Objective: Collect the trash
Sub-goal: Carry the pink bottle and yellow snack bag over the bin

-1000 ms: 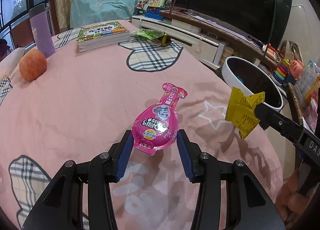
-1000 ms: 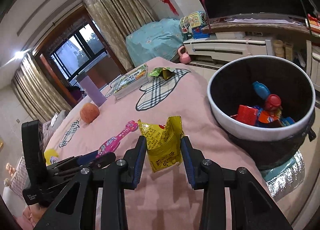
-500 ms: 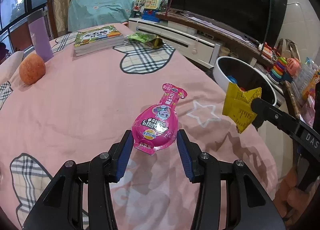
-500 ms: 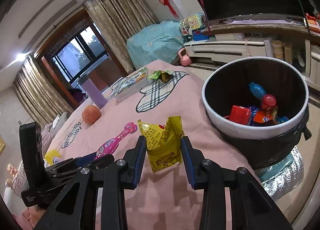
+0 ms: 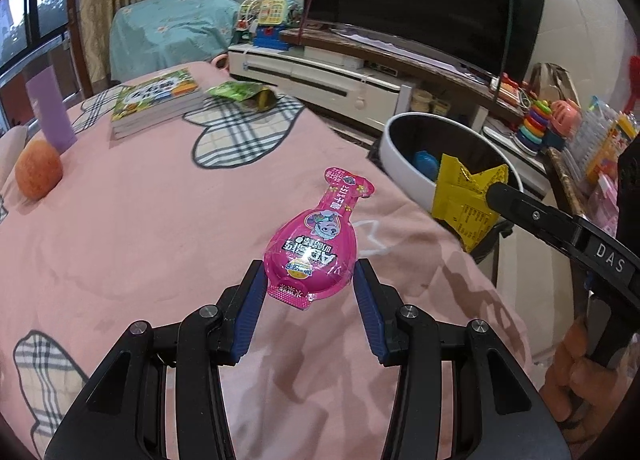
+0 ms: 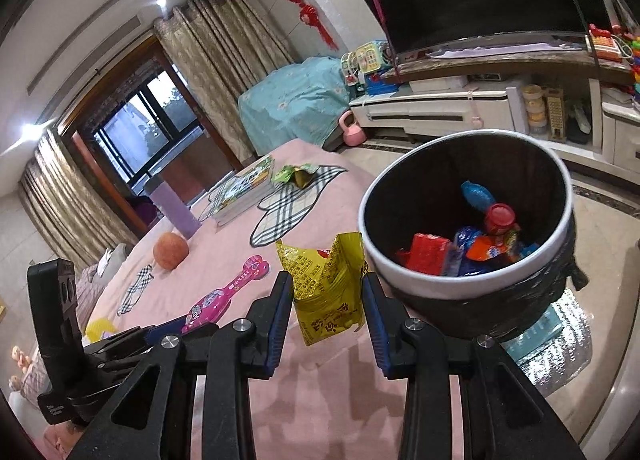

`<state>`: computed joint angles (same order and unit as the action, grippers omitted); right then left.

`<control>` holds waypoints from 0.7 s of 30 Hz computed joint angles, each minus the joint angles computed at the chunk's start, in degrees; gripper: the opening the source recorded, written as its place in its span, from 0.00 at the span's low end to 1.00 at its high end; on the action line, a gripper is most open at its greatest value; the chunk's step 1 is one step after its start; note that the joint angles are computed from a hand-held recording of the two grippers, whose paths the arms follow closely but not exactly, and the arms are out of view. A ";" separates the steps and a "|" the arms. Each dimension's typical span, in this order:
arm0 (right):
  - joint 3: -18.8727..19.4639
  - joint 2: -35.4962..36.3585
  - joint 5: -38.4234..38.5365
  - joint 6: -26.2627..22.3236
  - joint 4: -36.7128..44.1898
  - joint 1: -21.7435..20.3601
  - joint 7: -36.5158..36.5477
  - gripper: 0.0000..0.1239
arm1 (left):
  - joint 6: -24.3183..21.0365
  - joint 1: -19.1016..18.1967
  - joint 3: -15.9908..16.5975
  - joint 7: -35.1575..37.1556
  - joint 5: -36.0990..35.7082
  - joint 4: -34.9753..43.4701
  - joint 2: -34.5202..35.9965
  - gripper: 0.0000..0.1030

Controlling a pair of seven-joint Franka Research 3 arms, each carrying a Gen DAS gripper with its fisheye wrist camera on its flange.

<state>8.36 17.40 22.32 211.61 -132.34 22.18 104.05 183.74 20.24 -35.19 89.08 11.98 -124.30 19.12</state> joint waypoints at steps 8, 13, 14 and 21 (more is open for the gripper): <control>-1.08 -2.49 2.77 -0.06 -2.18 0.27 -1.44 0.29 | -0.60 -1.80 -0.60 1.18 0.30 2.35 0.93 0.43; -1.69 -3.94 4.77 0.22 -3.25 0.42 -2.72 0.29 | -0.98 -4.06 0.25 1.95 0.28 3.87 1.30 0.43; -1.79 -4.14 5.08 0.17 -3.37 0.40 -3.03 0.29 | -1.17 -4.46 0.42 2.14 0.21 4.22 1.42 0.43; -2.57 -5.09 6.91 -2.07 -3.03 -0.08 -5.12 0.29 | -2.02 -8.07 2.50 3.53 -0.52 6.82 2.37 0.43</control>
